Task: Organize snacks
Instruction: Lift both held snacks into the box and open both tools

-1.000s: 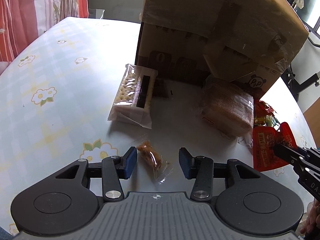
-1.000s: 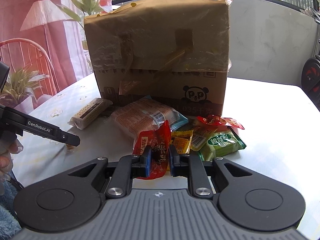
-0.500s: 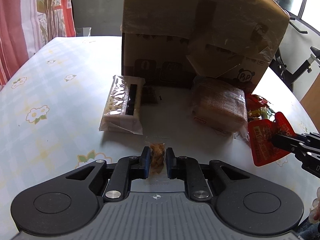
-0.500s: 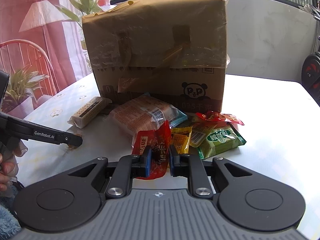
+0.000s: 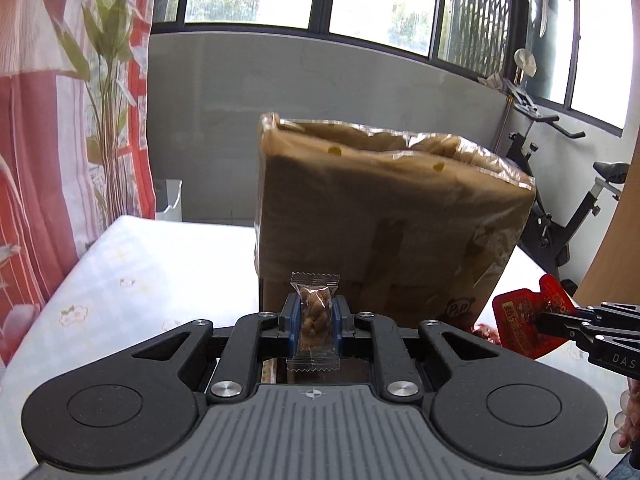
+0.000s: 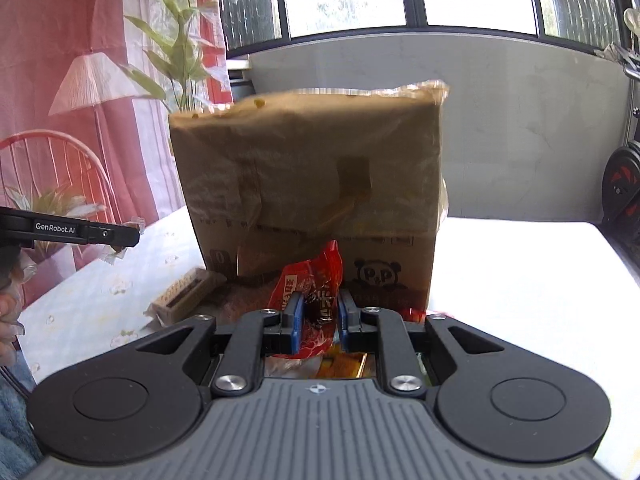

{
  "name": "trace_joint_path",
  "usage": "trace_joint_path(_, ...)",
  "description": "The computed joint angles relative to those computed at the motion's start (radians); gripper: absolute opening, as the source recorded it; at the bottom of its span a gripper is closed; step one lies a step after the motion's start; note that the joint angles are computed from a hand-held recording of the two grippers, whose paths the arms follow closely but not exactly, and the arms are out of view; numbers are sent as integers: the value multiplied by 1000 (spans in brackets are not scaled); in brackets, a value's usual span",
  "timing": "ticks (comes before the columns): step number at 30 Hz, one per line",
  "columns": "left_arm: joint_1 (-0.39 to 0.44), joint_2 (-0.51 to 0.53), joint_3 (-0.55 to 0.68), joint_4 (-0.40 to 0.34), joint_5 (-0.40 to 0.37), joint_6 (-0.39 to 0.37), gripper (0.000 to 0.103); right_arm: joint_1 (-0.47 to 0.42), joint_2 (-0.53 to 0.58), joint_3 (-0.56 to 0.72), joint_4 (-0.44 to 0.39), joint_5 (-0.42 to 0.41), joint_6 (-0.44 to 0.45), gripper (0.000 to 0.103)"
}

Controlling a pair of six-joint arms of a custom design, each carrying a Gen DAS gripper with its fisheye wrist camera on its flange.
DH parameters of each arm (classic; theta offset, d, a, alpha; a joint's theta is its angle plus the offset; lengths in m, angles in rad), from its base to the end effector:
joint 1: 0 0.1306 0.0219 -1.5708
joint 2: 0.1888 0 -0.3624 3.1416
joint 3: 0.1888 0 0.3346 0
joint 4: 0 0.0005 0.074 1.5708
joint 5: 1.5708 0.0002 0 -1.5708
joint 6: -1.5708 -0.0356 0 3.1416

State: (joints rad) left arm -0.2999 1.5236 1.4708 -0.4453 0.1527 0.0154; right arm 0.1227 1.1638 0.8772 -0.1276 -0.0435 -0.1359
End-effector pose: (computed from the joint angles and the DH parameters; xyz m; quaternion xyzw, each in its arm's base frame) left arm 0.4788 -0.1543 0.4194 0.1601 0.8429 -0.1448 0.4929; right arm 0.3618 0.0457 0.3455 -0.0064 0.8373 0.0885 0.5396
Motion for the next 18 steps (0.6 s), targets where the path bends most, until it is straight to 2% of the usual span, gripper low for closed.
trace_joint_path(3,-1,27,92,18,14,3,17,-23,-4,50,34,-14,26,18)
trace_joint_path(6,-8,87,217,1,29,0,17,-50,11,123,68,-34,33,18)
trace_joint_path(8,-19,145,323,-31,31,-13,17,-70,47,196,69,-51,25,18)
trace_joint_path(11,-38,238,477,-90,29,-46,17,-80,125,318,54,-47,59,18)
trace_joint_path(13,-50,315,604,-152,24,-56,18,-75,190,407,32,-29,93,18)
trace_joint_path(14,-55,368,693,-206,30,-48,18,-74,224,452,8,-28,102,18)
trace_joint_path(16,-62,468,857,-302,35,-36,18,-75,295,545,-51,-21,89,18)
trace_joint_path(18,-74,559,1003,-382,7,-42,18,-81,360,630,-127,-29,52,18)
